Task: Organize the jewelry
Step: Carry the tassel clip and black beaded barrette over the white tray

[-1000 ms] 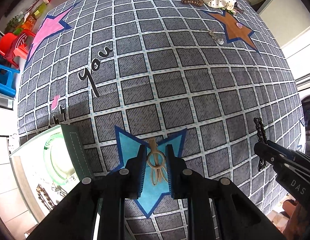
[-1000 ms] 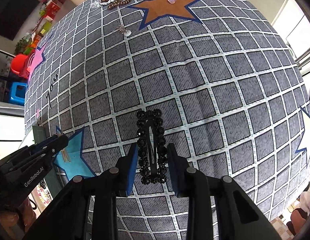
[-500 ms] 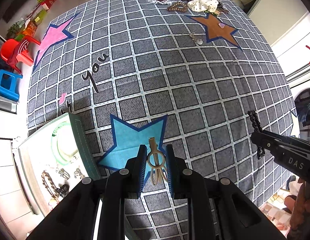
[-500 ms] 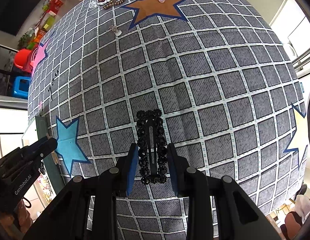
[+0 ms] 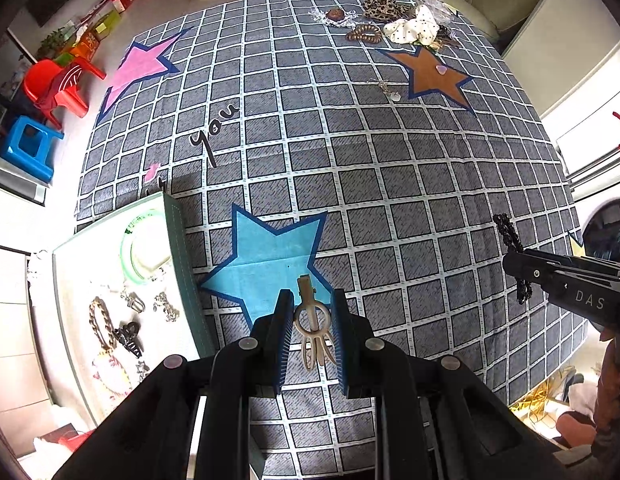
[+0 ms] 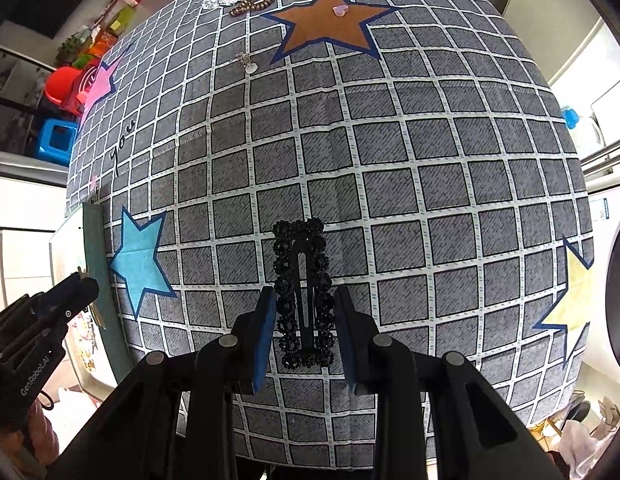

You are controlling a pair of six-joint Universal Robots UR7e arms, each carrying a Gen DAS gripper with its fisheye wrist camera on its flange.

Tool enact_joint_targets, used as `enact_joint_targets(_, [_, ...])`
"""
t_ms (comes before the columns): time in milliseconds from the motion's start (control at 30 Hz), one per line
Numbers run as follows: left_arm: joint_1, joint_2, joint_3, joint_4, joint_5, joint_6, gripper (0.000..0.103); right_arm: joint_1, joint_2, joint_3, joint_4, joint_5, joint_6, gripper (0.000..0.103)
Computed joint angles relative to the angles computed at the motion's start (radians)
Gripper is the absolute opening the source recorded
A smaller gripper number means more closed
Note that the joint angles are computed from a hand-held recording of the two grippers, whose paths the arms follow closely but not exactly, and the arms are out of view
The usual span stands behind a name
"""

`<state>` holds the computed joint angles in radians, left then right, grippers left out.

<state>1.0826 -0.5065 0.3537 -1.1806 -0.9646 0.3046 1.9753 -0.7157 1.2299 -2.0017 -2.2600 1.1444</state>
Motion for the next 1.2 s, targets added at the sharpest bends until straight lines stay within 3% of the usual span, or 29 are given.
enact_joint_targets(333, [-0.001, -0.149, 0.233, -0.119, 0.025, -0.064, 0.026, 0.004, 0.013, -0.049, 0.038, 0.016, -0.129, 0.032])
enact_joint_targets(700, [0.033, -0.203, 0.235, -0.145, 0.05, -0.102, 0.026, 0.028, 0.103, -0.188, 0.086, 0.03, -0.236, 0.032])
enact_joint_targets(1033, [0.104, -0.196, 0.115, -0.103, 0.061, -0.096, 0.026, 0.065, 0.312, -0.516, 0.202, 0.042, -0.333, 0.032])
enact_joint_targets(1200, [0.141, -0.165, 0.0, -0.045, 0.066, -0.095, 0.026, 0.085, 0.491, -0.826, 0.329, 0.065, -0.395, 0.032])
